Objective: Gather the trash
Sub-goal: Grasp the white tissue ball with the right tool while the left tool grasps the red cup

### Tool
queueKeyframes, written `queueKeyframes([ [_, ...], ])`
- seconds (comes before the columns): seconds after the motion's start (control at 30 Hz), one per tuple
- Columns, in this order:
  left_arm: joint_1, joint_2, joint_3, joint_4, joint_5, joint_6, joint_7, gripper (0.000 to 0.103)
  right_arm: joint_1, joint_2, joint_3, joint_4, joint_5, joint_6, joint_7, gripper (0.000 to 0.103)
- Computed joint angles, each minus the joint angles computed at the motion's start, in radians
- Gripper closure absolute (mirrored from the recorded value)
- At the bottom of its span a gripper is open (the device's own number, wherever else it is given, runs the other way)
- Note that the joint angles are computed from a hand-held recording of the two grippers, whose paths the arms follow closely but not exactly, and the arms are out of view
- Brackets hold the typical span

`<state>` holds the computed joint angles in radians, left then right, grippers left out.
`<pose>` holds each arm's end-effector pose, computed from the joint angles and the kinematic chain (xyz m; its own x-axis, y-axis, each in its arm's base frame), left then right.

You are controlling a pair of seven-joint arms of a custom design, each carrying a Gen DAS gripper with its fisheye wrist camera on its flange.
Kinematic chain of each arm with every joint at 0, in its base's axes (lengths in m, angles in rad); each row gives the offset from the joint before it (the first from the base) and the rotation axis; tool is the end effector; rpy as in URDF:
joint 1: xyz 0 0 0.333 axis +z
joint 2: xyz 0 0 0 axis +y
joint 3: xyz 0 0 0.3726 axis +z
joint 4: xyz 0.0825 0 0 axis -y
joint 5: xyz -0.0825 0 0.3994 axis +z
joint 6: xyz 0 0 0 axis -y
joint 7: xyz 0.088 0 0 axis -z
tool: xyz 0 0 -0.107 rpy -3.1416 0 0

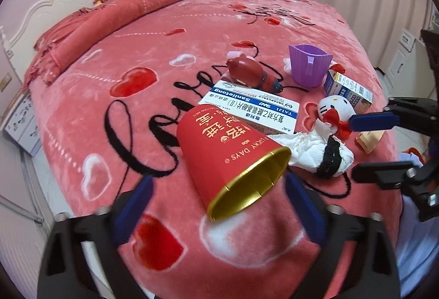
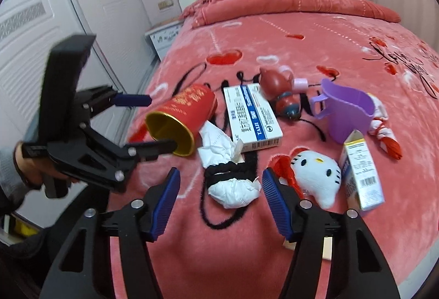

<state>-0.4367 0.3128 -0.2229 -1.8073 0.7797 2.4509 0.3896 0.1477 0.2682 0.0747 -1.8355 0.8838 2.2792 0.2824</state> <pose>0.5581 -0.4126 0.4562 0.0315 -0.9985 -0.0457 -0.8157 0.0007 -0.5785 0.6542 0.1626 0.4570 0.8458 -0.4827 -0.2272 -0.5032 -0.5800 -0.6407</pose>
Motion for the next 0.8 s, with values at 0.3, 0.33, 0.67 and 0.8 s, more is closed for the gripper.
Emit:
queueKeyframes([
  [0.3, 0.066, 0.005, -0.007, -0.047, -0.091, 0.134, 0.102, 0.023, 0.017, 0.066, 0.001, 0.062, -0.089, -0.027, 0.074, 0.048],
  [0.33, 0.071, 0.005, -0.007, -0.052, -0.096, 0.154, 0.115, 0.023, 0.016, 0.076, 0.001, 0.074, -0.099, -0.040, 0.085, 0.051],
  [0.67, 0.094, 0.025, 0.004, -0.059, -0.177, 0.195, 0.213, 0.062, 0.022, 0.113, 0.004, 0.096, -0.147, -0.018, 0.113, 0.063],
  [0.8, 0.115, 0.010, -0.012, -0.073, -0.217, 0.216, 0.246, 0.093, 0.020, 0.110, 0.012, 0.084, -0.136, 0.008, 0.095, 0.064],
])
